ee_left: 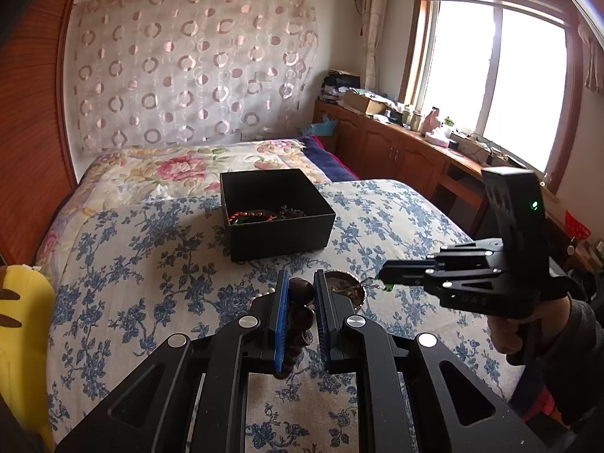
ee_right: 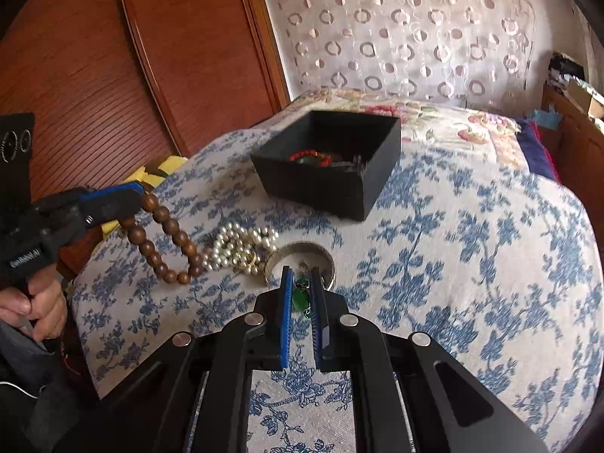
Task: Organize jewelry
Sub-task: 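Carry bead bracelet and bangle into the black box and open both tools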
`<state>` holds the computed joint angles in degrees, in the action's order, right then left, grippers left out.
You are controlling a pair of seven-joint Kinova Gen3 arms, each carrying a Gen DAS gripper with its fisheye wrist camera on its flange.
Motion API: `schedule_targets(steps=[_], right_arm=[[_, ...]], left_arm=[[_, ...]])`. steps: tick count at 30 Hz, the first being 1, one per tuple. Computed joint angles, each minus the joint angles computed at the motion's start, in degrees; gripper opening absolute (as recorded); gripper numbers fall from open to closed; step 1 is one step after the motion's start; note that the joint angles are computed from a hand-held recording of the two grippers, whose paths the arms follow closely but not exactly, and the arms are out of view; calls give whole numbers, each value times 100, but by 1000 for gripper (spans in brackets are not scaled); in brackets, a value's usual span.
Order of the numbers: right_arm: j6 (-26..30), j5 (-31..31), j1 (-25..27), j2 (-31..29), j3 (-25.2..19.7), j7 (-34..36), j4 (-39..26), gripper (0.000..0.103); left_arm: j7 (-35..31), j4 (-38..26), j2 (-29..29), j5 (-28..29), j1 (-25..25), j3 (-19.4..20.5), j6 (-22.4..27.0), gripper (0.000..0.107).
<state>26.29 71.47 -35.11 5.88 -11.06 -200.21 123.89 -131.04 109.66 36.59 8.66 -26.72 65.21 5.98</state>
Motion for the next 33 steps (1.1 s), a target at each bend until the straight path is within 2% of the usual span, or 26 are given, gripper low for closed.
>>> schedule_targets(steps=[11,20,33], right_arm=[[456,-607,31,-179,-75,1052,-450,9],[730,-874,115,-267,-103,1676,-752,6],[602,-1220,407,-220,76,2818,-1289,5]], left_arm=[[-13,-258,7,-29,163,-43,7,12],[-63,-460,6,-3,253,-43,13,12],[-279,-964,127,164,577,-269,213,12]])
